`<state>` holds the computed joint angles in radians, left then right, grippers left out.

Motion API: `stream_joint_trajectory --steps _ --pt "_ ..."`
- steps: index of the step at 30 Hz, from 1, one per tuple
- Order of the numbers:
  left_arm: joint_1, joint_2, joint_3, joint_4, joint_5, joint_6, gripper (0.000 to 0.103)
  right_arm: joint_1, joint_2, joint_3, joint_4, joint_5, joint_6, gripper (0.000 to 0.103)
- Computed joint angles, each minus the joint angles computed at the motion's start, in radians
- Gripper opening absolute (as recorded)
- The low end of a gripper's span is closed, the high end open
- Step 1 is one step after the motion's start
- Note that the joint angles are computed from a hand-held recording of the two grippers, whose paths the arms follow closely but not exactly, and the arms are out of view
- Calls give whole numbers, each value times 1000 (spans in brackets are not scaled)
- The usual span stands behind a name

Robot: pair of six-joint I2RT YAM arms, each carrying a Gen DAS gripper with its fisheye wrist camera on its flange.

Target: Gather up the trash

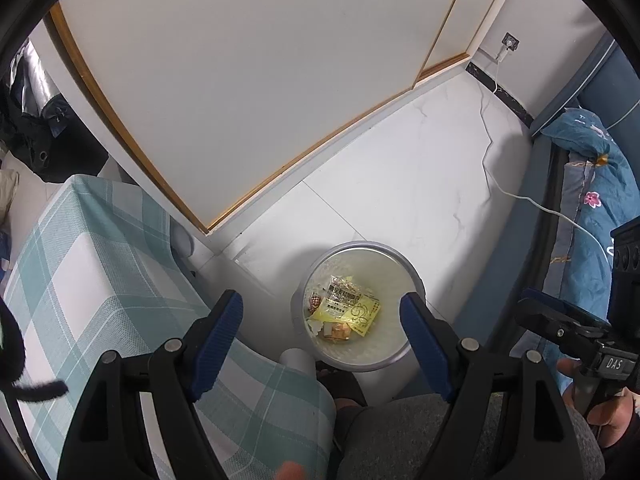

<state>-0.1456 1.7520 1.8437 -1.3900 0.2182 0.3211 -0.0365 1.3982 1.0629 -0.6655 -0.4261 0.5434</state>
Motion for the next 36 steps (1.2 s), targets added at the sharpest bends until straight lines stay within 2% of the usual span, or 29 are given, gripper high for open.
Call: stream_joint_trajectory --steps 36 --pt "-14 26 31 -41 -15 -12 78 -9 4 -7 0 6 -3 102"
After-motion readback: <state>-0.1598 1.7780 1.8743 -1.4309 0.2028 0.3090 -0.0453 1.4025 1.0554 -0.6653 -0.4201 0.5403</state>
